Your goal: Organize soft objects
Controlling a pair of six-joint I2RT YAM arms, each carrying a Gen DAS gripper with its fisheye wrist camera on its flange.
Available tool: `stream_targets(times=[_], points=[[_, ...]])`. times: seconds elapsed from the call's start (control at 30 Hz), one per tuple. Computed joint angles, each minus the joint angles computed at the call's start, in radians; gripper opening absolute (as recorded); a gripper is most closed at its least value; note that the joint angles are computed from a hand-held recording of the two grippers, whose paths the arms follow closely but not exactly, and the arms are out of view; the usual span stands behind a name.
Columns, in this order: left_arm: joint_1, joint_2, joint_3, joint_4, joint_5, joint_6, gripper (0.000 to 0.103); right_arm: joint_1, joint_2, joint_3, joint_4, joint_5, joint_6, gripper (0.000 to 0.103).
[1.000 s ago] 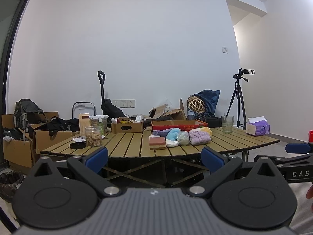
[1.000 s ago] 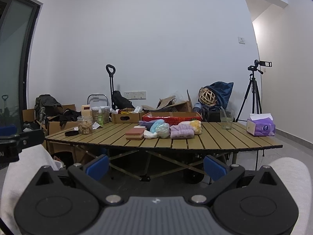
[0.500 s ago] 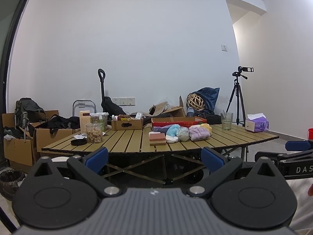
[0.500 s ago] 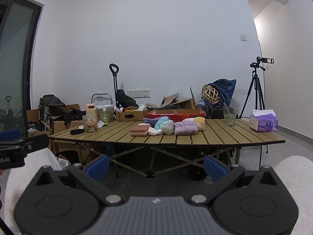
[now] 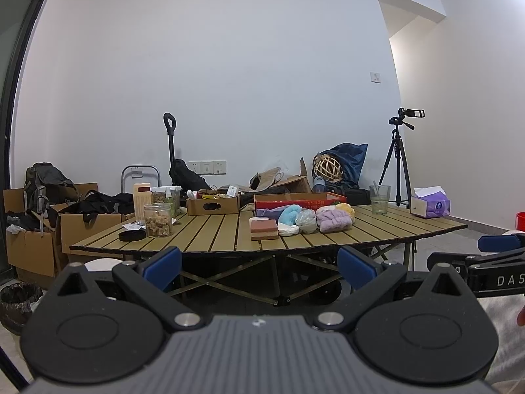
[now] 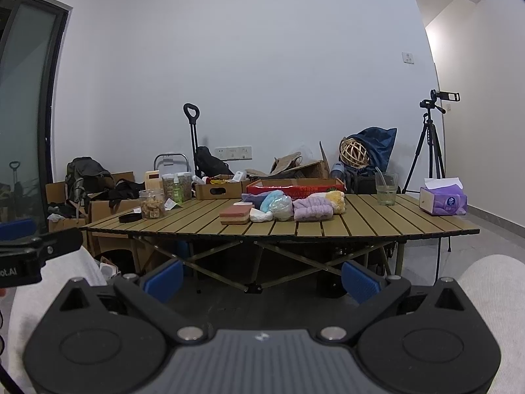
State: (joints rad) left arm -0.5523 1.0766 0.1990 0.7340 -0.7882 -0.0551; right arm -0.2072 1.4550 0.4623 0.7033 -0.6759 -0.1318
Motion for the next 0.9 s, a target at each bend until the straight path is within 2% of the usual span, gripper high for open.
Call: stream_targets(times=[0.9], points=[[0.001,0.025,0.015,0.027,-0.004,0.024,0.103,0.015,0.007,0.015,0.005,0.019,-0.003,0.103]])
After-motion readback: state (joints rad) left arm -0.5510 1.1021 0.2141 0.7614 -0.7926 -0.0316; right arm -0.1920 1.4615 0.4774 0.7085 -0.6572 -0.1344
